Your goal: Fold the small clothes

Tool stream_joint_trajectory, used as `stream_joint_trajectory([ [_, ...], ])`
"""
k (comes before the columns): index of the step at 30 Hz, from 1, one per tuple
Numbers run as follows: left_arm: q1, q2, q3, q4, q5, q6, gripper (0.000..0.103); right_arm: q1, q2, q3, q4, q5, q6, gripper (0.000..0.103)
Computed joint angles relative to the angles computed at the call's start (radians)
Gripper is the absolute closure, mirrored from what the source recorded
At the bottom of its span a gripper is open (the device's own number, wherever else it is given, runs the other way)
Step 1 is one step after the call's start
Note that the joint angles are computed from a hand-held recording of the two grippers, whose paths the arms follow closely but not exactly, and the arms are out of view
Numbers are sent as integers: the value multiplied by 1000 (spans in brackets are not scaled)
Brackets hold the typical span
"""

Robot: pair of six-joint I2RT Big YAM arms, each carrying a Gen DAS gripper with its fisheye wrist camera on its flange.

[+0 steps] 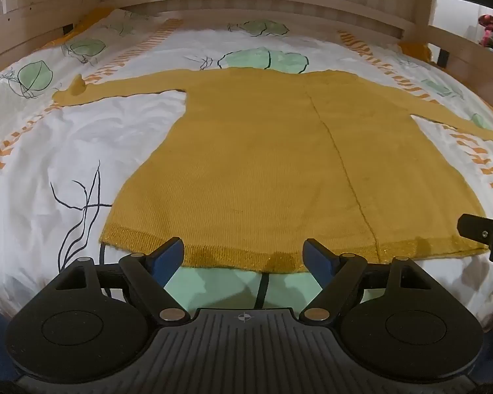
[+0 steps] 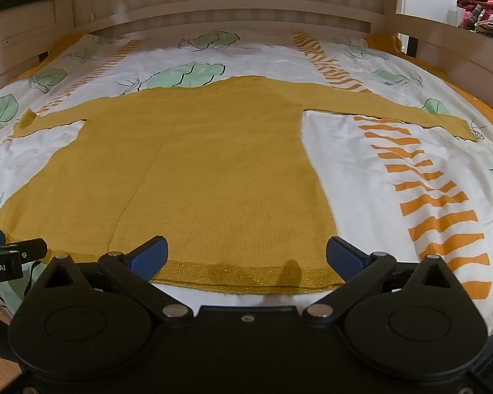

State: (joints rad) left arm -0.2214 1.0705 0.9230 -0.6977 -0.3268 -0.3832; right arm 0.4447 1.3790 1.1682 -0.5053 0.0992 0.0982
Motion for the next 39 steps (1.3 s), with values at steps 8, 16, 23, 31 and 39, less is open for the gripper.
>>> stream_joint_trajectory([
  [8,6,-1,1,2,1,7,24,0,2,1,2,-2,2,1],
  [16,-1,2,-4,7,-6,3,24,1,2,2,-1,-2,4,1],
  [23,-5,3,-4,2,-8,-5,24,2,3,3,-1,-3,6,1],
  [31,-3,4,-6,2,-4,-8,24,3,5,4,0,-4,8,1],
  [39,6,5,-5,-3,10,-10,24,4,6,4,0,-5,11,1],
])
